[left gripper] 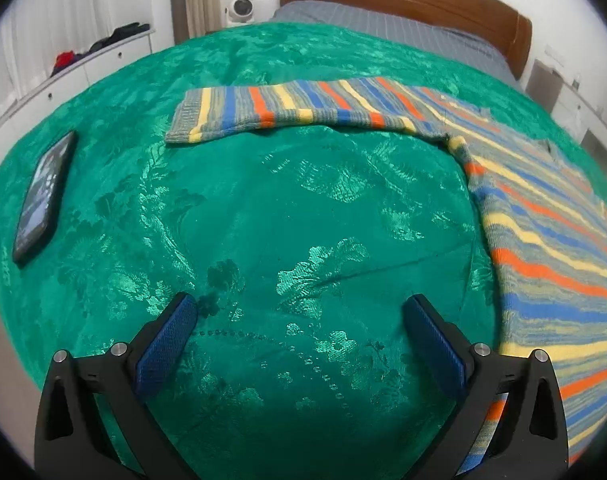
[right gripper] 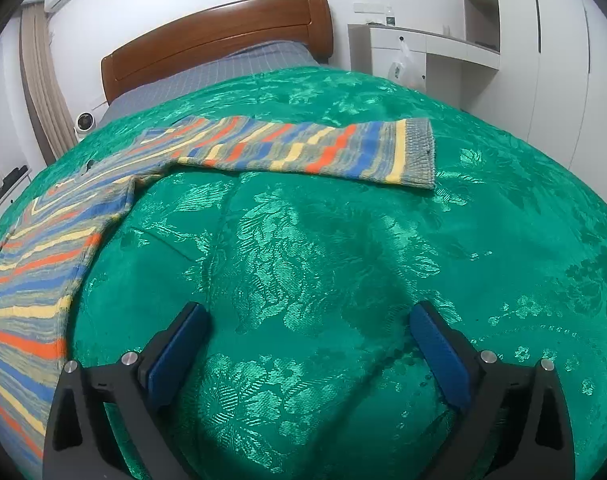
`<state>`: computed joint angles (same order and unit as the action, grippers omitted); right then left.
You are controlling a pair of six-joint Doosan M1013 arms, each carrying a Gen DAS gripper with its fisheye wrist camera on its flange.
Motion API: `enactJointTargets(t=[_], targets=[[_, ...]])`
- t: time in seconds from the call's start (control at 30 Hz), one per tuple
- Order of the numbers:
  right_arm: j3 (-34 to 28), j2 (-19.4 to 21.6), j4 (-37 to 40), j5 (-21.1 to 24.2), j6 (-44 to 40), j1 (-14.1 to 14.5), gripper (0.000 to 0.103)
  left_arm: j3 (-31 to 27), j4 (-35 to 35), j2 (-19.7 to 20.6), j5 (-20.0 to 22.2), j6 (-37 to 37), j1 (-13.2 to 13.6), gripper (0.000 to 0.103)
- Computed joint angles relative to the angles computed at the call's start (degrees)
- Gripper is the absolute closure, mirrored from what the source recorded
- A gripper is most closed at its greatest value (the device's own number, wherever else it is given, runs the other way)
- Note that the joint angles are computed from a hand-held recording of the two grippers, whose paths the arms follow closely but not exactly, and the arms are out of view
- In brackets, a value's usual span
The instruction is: Fold small clothes
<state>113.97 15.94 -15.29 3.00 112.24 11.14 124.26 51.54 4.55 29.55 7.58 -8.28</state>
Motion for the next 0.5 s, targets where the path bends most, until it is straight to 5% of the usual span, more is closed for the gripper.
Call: enactJointTargets(t=[0.07,0.23,0.33,0.5], targets=[[0.01,0.03,-2.99,0.02,2.91,0.11,0.001,-0.44,-0.75,0.33,1.38,1.56,-0.36,0.000],[-0.58,0.20,3.09,1.50,-3.51,0.15,0.000,-0.64,-0.65,0.72,2.42,2.31,-0.61,0.000],[-1.11,0.38,-3.46,2.93,2.64,0.50,0.000,-0.55,-1.30,0.59,2.09,2.83,-0.45,0.000],[-1.80,0.64,-3.66,4.42,2.82,0.62,0.000,-0.57,-1.82,0.56,2.43,3.44,-0.65,0.000]])
